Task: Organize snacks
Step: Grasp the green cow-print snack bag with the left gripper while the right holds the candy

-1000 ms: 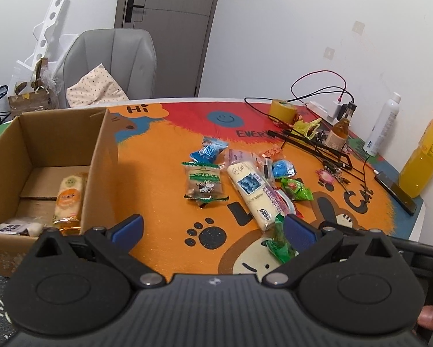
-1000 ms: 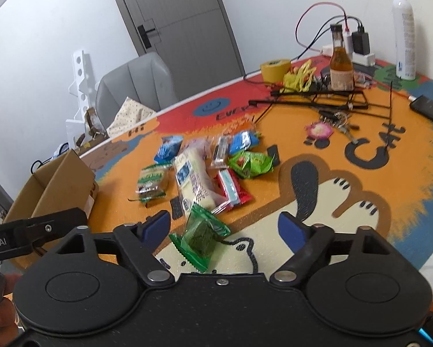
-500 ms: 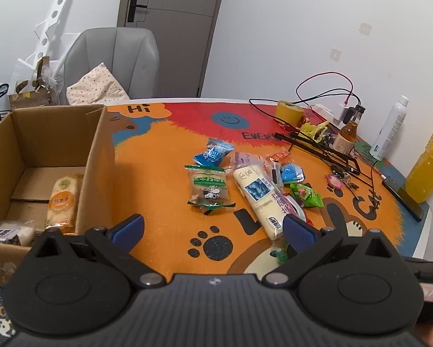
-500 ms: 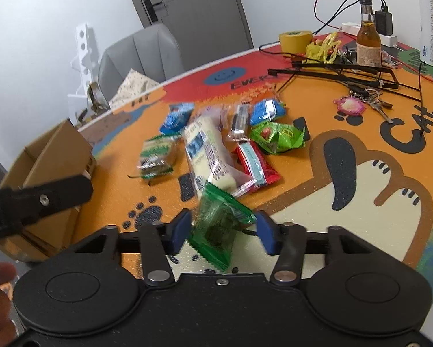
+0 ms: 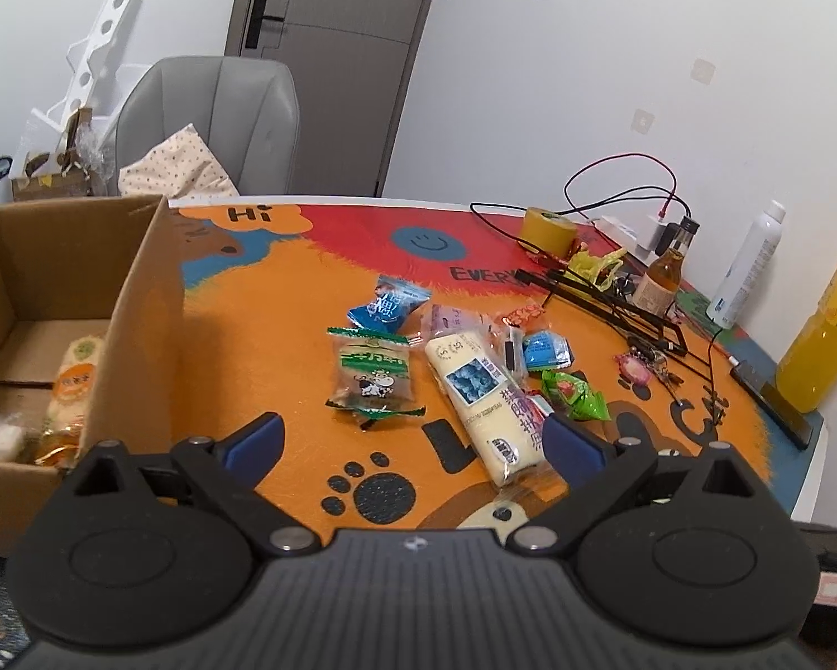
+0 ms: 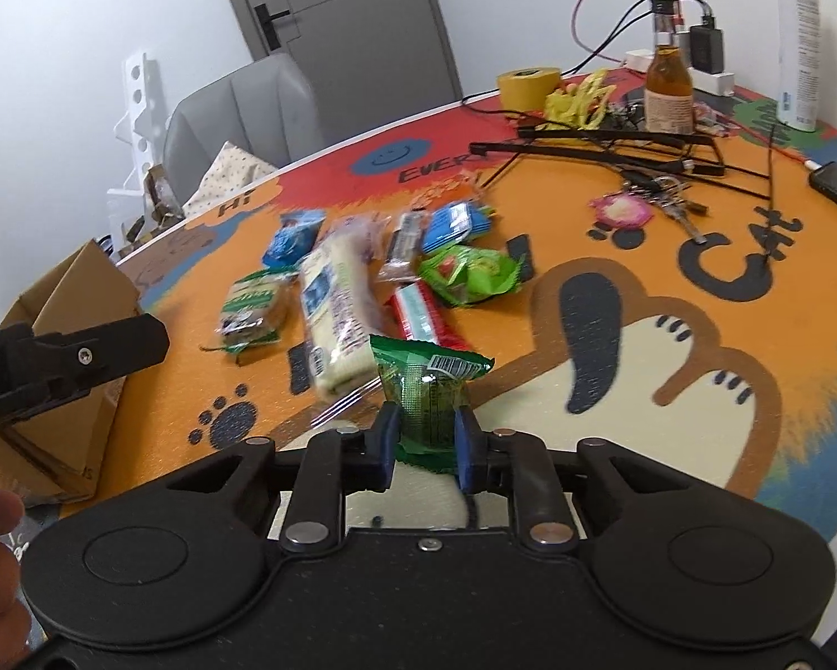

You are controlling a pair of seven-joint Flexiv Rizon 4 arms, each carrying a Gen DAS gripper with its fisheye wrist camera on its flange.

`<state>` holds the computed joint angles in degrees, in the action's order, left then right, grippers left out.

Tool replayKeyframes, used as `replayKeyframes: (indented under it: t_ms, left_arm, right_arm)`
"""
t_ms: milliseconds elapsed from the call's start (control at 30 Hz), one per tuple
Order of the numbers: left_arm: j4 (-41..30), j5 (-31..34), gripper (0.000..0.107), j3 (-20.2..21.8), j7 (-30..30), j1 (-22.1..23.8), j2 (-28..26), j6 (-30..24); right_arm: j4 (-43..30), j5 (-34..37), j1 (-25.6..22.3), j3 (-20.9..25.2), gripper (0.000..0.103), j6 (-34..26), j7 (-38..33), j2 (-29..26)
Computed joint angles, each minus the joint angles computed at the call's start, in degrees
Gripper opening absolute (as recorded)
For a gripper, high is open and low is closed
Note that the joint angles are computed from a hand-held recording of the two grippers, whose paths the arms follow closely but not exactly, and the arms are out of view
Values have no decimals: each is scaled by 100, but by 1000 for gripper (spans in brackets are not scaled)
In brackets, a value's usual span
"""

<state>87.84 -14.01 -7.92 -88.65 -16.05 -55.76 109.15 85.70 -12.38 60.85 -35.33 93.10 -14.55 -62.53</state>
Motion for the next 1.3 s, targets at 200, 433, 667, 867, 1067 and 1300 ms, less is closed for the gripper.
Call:
replayKeyframes:
  t_ms: [200,433,667,867,1067,1300]
  left_arm:
    - [-354,-85,94,42,18,-93,-221,-153]
    - [-973,-607,86,788,-62,-642,-581,-460]
    - [-1743,-984,80,1603,-407,-1023,-1021,-1092]
    - [-2406,-851,79,2165,-936,-1174,-1390,-1648]
    - [-3007,-558,79,2512,-1408,-1191,-1703,-2134]
    - [-3226,-63,57,2701,-1832,-1162,-1797,-2320]
  right_arm:
    - [108,48,68,-184,19,-53,118,-12]
    - [25,-27,9,-253,24,-116,152,-86]
    - [-152,-173,-195,-160,29,-139,118,-155]
    - [-370,-275,-417,-9,42,-258,152,-199]
    - [-603,-456,-615,137,44,-317,203,-294]
    - [-643,-465,-619,43,31,-213,371,-370]
